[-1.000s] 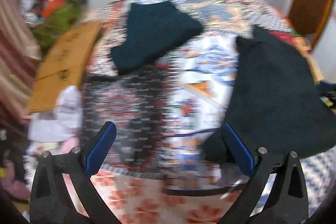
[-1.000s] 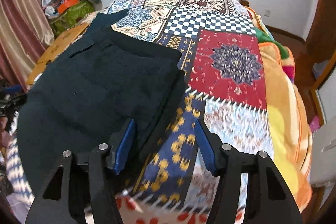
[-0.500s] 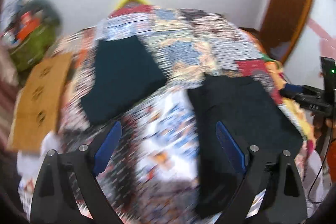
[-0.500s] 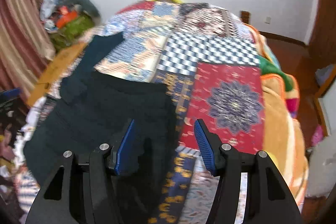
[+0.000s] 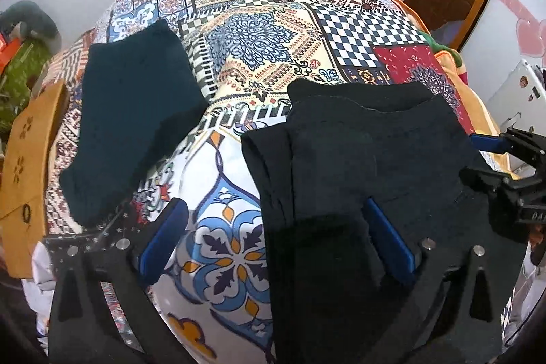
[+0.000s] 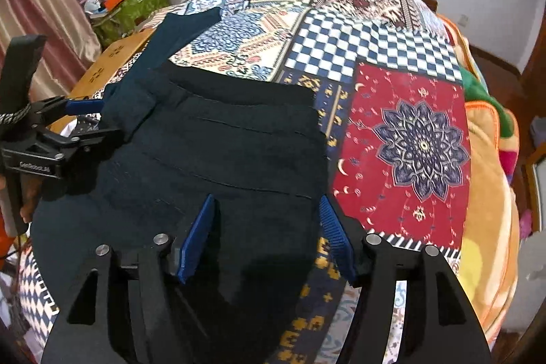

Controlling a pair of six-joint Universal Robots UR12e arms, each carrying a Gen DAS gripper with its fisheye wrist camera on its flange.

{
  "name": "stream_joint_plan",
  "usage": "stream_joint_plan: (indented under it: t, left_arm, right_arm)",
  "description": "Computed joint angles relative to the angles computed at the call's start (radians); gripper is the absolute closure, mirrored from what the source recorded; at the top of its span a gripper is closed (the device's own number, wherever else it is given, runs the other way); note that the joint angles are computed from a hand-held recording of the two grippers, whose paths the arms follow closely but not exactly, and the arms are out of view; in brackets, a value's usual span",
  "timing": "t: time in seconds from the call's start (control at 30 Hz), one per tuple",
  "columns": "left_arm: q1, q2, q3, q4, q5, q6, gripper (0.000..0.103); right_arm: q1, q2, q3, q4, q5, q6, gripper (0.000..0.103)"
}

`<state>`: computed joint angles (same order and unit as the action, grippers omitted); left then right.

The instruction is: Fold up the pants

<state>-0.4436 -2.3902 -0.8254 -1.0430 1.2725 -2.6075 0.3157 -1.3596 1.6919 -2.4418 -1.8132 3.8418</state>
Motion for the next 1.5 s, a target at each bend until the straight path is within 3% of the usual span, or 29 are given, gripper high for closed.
stream_joint_plan:
  t: [0.17,0.3,0.37,0.5,0.6,0.67,0.77,0.9,1.0,1.13,1.27,1.37,1.5]
  left_arm:
    - [0.016,0.049,-0.048,0.047,-0.031,0.006,0.001]
    - [0.036,0.059,-0.028,-0.072,-0.104,-0.006,0.001]
    - [0.038,0.052,-0.013,-0.141,-0.11,-0.006,0.001]
    - [0.034,0.037,-0.01,-0.194,-0.099,-0.011,0.001]
    - [0.029,-0.005,0.065,-0.32,-0.117,-0.004,0.0]
    - [0.02,-0.012,0.073,-0.312,-0.105,0.019,0.0]
    - [0.004,-0.031,0.11,-0.342,-0.091,0.062,0.0]
    - [-0.005,-0.068,0.181,-0.407,-0.117,0.076,0.001]
    - [-0.007,-0.084,0.21,-0.42,-0.128,0.052,0.006]
    - [-0.003,-0.085,0.212,-0.4,-0.149,0.009,0.03]
    - [0.003,-0.068,0.185,-0.361,-0.148,-0.021,0.048]
    - [0.004,-0.043,0.143,-0.311,-0.137,-0.034,0.059]
    - [0.006,0.014,0.039,-0.198,-0.112,-0.048,0.068]
  right_arm:
    - [0.01,-0.039,0.027,-0.009,-0.033,0.039,0.042]
    - [0.012,-0.063,0.054,-0.06,0.001,0.078,0.042]
    - [0.012,-0.066,0.07,-0.107,0.032,0.097,0.037]
    - [0.01,-0.052,0.083,-0.121,0.06,0.116,0.035]
    - [-0.013,-0.042,0.099,-0.136,0.133,0.124,0.033]
    - [-0.027,-0.038,0.106,-0.152,0.164,0.119,0.023]
    - [-0.051,-0.035,0.109,-0.153,0.225,0.089,0.021]
    - [-0.088,-0.027,0.132,-0.224,0.344,0.117,0.018]
    - [-0.091,-0.018,0.125,-0.236,0.355,0.105,0.025]
    - [-0.097,-0.008,0.115,-0.268,0.384,0.109,0.055]
    - [-0.083,-0.001,0.088,-0.245,0.347,0.099,0.073]
    - [-0.07,-0.001,0.081,-0.25,0.301,0.116,0.082]
    - [-0.043,0.001,0.064,-0.246,0.247,0.122,0.085]
